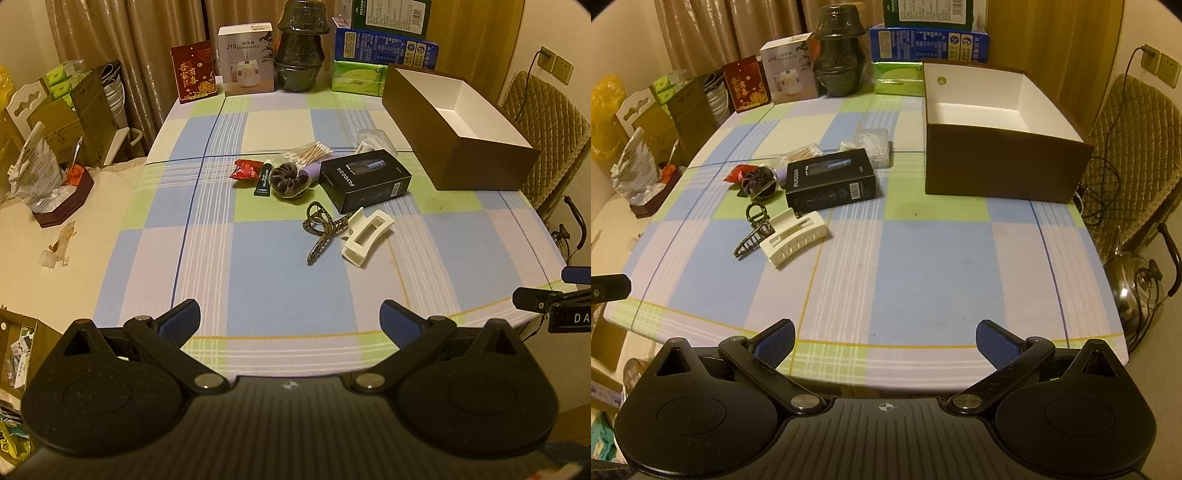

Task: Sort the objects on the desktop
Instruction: 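Move both tools toward the small items on the checked cloth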

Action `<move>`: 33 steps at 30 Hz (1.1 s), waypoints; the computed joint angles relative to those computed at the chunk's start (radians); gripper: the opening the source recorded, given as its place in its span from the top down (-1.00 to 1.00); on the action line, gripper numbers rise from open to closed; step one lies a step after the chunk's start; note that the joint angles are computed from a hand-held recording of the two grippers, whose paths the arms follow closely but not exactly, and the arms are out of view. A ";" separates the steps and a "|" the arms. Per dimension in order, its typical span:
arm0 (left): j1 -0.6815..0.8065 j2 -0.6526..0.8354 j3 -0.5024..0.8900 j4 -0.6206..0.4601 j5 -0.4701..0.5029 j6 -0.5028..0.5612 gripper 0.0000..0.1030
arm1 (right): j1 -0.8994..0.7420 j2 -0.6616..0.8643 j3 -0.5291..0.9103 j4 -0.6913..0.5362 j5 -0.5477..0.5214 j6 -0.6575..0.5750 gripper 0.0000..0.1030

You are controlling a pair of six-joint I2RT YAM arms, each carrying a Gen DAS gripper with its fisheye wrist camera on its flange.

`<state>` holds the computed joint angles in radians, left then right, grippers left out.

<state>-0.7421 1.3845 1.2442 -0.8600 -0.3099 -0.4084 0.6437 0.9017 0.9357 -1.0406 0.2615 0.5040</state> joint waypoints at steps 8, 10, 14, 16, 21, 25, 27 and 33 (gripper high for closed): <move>-0.005 -0.009 -0.012 0.000 0.002 -0.001 -0.98 | 0.001 0.002 0.003 -0.004 0.000 -0.004 -0.97; -0.006 0.004 0.005 -0.007 0.003 0.002 -0.98 | -0.004 0.001 0.003 -0.004 -0.005 -0.009 -0.97; -0.007 0.014 0.018 -0.015 0.004 0.002 -0.98 | -0.011 0.002 0.002 -0.003 -0.015 -0.018 -0.97; -0.006 0.016 0.022 -0.018 0.006 0.003 -0.98 | -0.017 0.005 0.003 -0.002 -0.021 -0.026 -0.97; -0.004 0.017 0.024 -0.020 0.008 0.004 -0.98 | -0.023 0.013 0.005 0.004 -0.027 -0.038 -0.97; 0.006 0.026 0.031 -0.020 0.017 0.009 -0.98 | -0.025 0.024 0.006 0.012 -0.031 -0.044 -0.97; 0.012 0.032 0.033 -0.017 0.022 0.013 -0.98 | -0.026 0.031 0.006 0.019 -0.033 -0.046 -0.97; 0.029 0.042 0.033 -0.008 0.038 0.026 -0.98 | -0.027 0.051 0.003 0.042 -0.041 -0.054 -0.97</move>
<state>-0.7127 1.4266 1.2777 -0.8679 -0.2716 -0.3829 0.6166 0.9526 0.9386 -0.9987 0.2208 0.4495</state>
